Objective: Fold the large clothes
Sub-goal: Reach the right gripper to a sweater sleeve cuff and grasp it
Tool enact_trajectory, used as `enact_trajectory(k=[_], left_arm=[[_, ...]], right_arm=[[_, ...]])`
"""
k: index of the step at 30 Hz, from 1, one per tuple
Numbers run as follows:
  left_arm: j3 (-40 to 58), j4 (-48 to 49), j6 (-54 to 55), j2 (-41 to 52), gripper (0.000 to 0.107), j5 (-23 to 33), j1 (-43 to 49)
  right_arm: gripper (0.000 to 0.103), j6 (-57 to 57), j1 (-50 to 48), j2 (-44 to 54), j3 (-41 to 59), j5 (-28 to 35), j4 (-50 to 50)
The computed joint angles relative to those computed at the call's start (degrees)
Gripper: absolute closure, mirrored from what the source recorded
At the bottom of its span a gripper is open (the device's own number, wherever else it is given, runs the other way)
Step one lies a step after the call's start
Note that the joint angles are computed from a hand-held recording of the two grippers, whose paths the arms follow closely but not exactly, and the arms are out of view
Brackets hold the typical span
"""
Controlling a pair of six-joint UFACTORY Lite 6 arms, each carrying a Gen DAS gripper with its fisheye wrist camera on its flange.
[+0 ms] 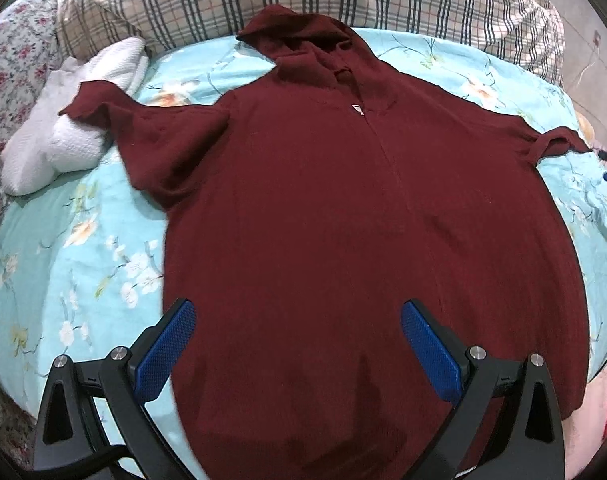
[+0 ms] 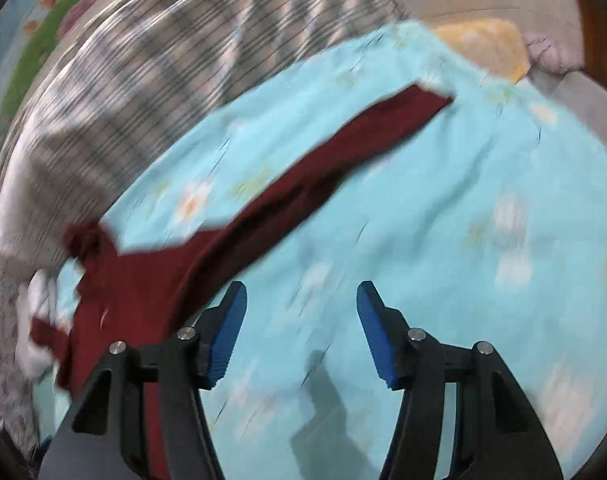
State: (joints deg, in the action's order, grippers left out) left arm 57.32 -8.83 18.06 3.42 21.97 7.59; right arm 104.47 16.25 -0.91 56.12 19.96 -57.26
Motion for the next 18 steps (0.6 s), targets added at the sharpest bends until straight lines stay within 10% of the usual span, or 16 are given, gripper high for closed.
enact_trajectory(k=[11,15,18], left_arm=[[14.14,11.09,-14.78,15.41,0.005,1.51,-6.14],[18.35,10.39,-14.95,19.81,0.004,2.77,-6.37],[19.28,8.08,-12.77,20.93,0.005,2.81,-6.22]], right_arm=[[0.049,-34.01,-29.55,30.13,29.32,-9.13,30.44],[0.096,-51.54,-32.66,36.95,36.76,-8.65,48.56],[0.097,-51.84,-30.65,35.76,36.71,-9.66,46.07]])
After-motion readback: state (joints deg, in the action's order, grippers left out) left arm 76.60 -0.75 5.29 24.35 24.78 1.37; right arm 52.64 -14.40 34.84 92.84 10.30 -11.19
